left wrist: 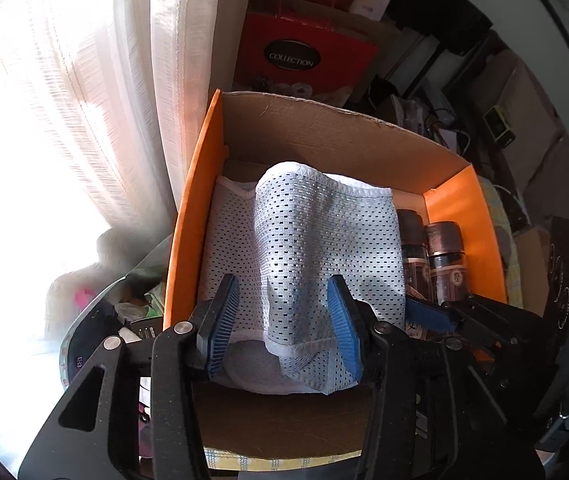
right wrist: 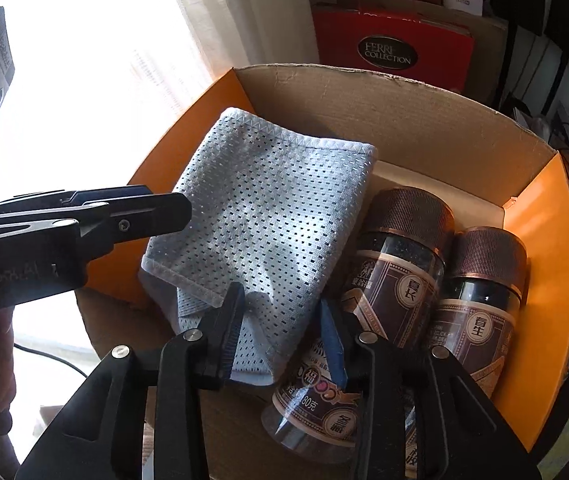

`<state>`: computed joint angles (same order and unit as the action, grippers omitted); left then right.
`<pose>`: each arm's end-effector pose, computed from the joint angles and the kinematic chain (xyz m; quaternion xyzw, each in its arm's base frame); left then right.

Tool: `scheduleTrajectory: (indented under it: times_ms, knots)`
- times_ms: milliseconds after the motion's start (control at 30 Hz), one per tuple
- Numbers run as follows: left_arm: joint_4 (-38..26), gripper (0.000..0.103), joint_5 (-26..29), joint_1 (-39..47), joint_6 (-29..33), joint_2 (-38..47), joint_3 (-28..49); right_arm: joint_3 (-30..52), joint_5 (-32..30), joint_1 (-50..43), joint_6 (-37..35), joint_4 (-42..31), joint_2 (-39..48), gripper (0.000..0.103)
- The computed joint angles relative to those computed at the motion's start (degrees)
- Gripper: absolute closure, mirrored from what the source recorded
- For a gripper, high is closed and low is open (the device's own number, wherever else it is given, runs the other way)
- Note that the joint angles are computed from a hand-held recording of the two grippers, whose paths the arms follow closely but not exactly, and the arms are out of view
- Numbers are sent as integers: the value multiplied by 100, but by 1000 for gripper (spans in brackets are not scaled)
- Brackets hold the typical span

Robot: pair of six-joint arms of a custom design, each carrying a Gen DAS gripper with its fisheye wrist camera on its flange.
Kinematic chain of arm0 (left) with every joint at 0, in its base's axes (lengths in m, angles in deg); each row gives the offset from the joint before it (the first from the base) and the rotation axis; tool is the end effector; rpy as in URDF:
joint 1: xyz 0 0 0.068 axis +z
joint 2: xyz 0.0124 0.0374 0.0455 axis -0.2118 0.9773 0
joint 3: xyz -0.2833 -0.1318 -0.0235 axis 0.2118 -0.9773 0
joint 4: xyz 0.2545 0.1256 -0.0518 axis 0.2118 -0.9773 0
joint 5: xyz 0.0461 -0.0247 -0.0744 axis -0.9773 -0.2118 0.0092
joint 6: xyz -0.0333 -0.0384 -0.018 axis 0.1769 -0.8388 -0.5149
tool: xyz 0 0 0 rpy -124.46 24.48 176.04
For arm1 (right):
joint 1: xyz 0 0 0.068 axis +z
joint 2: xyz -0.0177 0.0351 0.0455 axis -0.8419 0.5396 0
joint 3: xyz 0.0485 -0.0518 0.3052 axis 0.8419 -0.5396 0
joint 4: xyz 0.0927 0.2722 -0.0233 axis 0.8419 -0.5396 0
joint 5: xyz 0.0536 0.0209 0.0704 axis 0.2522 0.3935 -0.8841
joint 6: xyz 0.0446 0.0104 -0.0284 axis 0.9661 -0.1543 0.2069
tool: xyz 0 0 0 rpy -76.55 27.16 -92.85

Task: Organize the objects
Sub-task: 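Lower the mesh bag into the box beside the jars and release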

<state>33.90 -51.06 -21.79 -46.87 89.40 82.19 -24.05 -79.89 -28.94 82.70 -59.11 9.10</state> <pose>0.3031 -0.0559 0.2340 -0.0503 0.9705 -0.1181 0.2039 0.2758 0.1604 0.1479 -0.3061 0.9162 0.1790 0.1867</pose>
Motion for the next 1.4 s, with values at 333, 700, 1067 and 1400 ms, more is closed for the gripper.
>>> scheduleTrajectory:
  times_ms: [333,700,1067,1400]
  knots:
    - [177,70,-130,-366,0,272,100,324,-559,-693,-232,-528,-660,51]
    - [-134,92,-388,-723,2,1756,668,-170,-932,-1460,-476,-967,-1514,51]
    - [61,38,-944,-1057,-410,1154,409,-178,-1062,-2552,-1086,-1259,-1594,49]
    - [218,22,-1656,-1757,-637,213,374,-267,-696,-2991,-1255,-1183,-1961,30]
